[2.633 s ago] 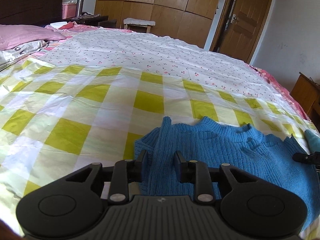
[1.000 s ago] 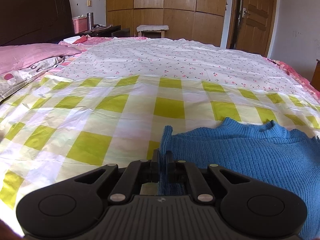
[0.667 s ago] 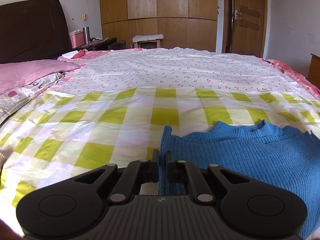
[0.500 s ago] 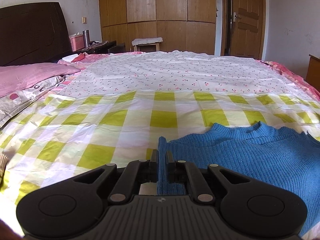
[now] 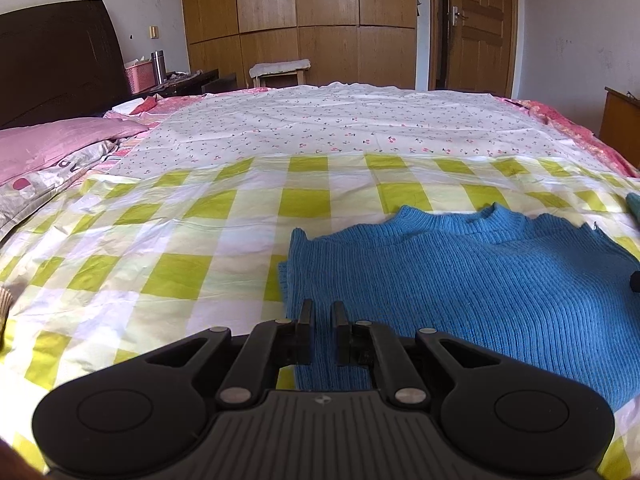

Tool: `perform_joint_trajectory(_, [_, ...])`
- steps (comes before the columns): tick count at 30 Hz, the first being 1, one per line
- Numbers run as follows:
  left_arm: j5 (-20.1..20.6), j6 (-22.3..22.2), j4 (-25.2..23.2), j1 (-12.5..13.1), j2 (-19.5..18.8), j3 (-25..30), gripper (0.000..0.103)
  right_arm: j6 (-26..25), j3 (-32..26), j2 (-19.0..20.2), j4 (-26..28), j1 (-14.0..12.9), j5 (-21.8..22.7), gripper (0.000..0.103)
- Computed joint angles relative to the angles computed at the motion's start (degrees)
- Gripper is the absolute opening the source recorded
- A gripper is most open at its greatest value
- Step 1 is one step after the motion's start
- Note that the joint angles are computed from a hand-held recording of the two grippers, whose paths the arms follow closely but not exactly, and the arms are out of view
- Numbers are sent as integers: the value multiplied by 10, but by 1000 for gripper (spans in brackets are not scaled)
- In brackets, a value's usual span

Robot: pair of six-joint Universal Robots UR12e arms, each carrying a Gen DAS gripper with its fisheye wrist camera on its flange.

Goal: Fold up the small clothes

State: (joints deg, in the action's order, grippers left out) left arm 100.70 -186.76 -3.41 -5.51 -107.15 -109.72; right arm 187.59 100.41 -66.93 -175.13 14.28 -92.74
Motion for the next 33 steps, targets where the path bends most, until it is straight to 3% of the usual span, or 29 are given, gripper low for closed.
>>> perform_joint_trajectory(8, [5, 1, -21, -1, 1, -3, 15, 22, -5, 1, 27, -8, -11, 29])
perform_joint_trajectory(15, [-8, -22, -15, 9, 18, -20, 15, 10, 15, -13, -13, -4, -36, 29])
perform_joint_trajectory(19, [-31, -47, -11, 18, 37, -38, 15, 17, 30, -23, -29, -10, -18, 29])
perform_joint_trajectory(24, [-70, -73, -41, 24, 48, -49, 15, 31, 37, -26, 4, -16, 5, 29])
perform_joint_trajectory(28, [-62, -76, -49, 16, 48, -53, 16, 31, 46, -33, -8, -20, 16, 29])
perform_joint_trajectory(33, [-83, -124, -28, 21, 61, -70, 19, 42, 52, -41, -31, -27, 39, 29])
